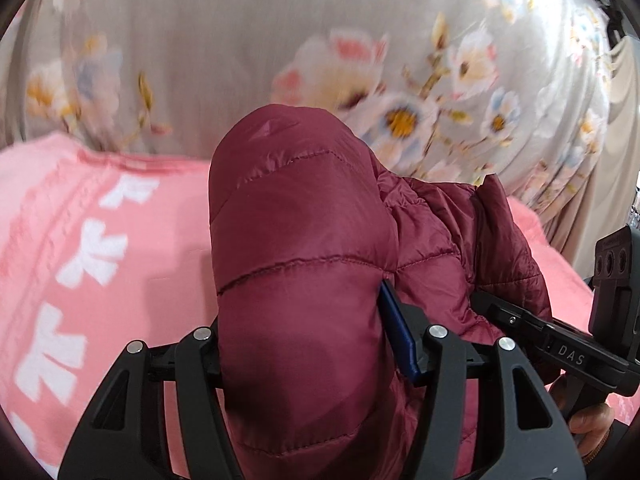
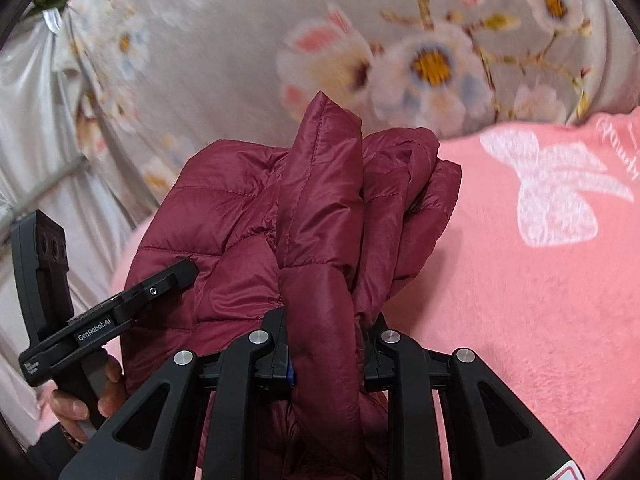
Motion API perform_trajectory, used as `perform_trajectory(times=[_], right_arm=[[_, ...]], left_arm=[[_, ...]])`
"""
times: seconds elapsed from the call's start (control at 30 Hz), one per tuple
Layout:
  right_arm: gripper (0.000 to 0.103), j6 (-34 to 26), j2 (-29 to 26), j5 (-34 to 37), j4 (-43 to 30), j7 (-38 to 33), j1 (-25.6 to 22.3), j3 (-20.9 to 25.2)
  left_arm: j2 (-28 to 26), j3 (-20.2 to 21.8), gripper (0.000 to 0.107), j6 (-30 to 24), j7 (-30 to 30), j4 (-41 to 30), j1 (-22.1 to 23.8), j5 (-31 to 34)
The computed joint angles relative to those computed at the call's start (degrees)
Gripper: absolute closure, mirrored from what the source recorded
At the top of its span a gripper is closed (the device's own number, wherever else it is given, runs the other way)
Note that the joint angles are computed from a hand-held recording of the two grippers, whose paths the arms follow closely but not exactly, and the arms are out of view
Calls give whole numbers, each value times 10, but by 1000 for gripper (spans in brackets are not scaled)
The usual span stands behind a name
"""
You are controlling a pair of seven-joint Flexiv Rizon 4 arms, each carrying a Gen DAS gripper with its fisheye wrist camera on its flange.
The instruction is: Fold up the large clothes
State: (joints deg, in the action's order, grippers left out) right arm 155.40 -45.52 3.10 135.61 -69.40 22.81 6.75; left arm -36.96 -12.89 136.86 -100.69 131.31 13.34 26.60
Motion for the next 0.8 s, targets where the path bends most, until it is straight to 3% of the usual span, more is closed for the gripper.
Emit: perform_trajectory(times=[0.13,0.23,0.33,0.4,0.57,0.63,0.7,0.8], right_arm=[[79,-28,-21,26,-22,-13,19,-13],[67,-60,-17,22,-27,-2,12,-12],[59,-75,-7,42,-19,4,17,-15],[54,-85,13,79,-2,-4,38,-22],[53,-49,57,232,44,-72,129,-52],[58,-94,94,267,45,-103,160,-63],[87,-135,118,276,37,-124,174,-67],[97,-211,124,334,3,-171,233,-105]], left_arm=[[-38,27,45,6,23,-13,-33,-45],[-61,30,38,9,28,-22,-34,-62],[-49,35,30,-15,32,-13,-42,-91],[-26,74,24,-17,55,12,-92,-158],[53,151,24,-27,128,102,-205,-325],[79,159,24,-36,155,123,-246,-394],[103,145,24,-55,152,132,-251,-404],[112,138,23,-72,157,133,-284,-442]])
